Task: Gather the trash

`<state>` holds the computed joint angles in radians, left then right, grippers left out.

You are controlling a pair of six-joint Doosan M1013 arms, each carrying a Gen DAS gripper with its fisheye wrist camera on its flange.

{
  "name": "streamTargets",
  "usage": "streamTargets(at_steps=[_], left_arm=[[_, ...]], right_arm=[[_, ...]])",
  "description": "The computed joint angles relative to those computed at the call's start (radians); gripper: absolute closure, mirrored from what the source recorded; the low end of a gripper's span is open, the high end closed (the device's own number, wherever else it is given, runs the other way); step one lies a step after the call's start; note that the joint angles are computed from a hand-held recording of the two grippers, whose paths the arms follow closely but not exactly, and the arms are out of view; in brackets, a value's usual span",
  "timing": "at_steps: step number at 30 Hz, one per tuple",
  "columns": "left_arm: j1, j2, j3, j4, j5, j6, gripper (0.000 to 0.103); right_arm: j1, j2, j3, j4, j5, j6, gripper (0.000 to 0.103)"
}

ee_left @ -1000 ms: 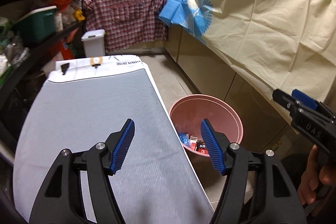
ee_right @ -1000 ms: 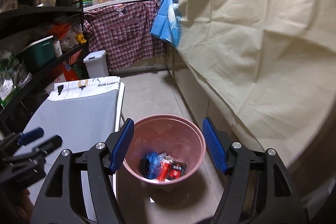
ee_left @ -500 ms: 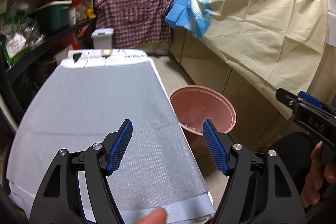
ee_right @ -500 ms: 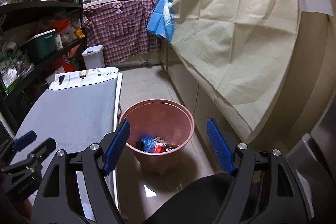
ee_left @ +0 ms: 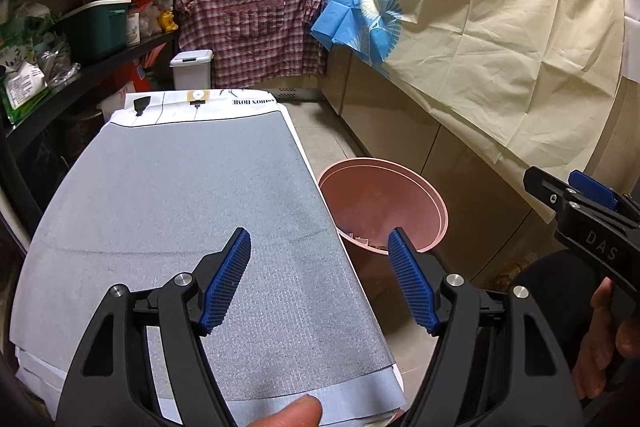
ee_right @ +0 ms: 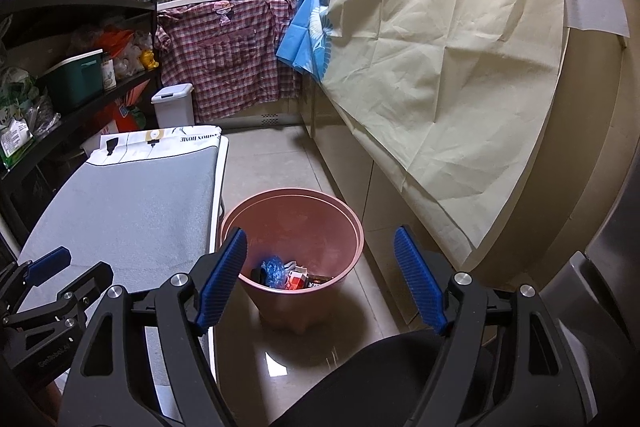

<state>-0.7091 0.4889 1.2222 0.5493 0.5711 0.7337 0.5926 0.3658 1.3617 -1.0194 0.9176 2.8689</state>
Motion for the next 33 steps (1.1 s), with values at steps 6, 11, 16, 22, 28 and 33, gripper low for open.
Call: streamTargets(at_steps=[6,11,16,22,28,33], left_arm=[[0.0,0.0,0.0,-0.004,-0.009,0.008,0.033],[0.0,0.0,-0.002,-0.014,-0.013,0.017,0.033],[-0.001,0.001,-0.002,-0.015,-0.014,0.018,0.033],[-0.001,0.0,-0.001,-0.02,-0.015,0.022,0.033],[-0.002,0.002,-0.004,-0.018,-0.016,0.023,0.033],[-0.004,0.003,-0.007,-0.018,-0.017,0.026,0.033]], right_arm=[[0.0,0.002,-0.002,0.001,0.001,-0.003,0.028],[0.0,0.001,-0.002,0.003,0.001,-0.003,0.027],[0.0,0.002,-0.002,0.002,0.001,-0.006,0.027],[0.0,0.002,-0.003,0.003,0.001,-0.005,0.027],[0.0,0.002,-0.003,0.003,0.001,-0.005,0.027],[0.0,0.002,-0.003,0.003,0.001,-0.005,0.027]])
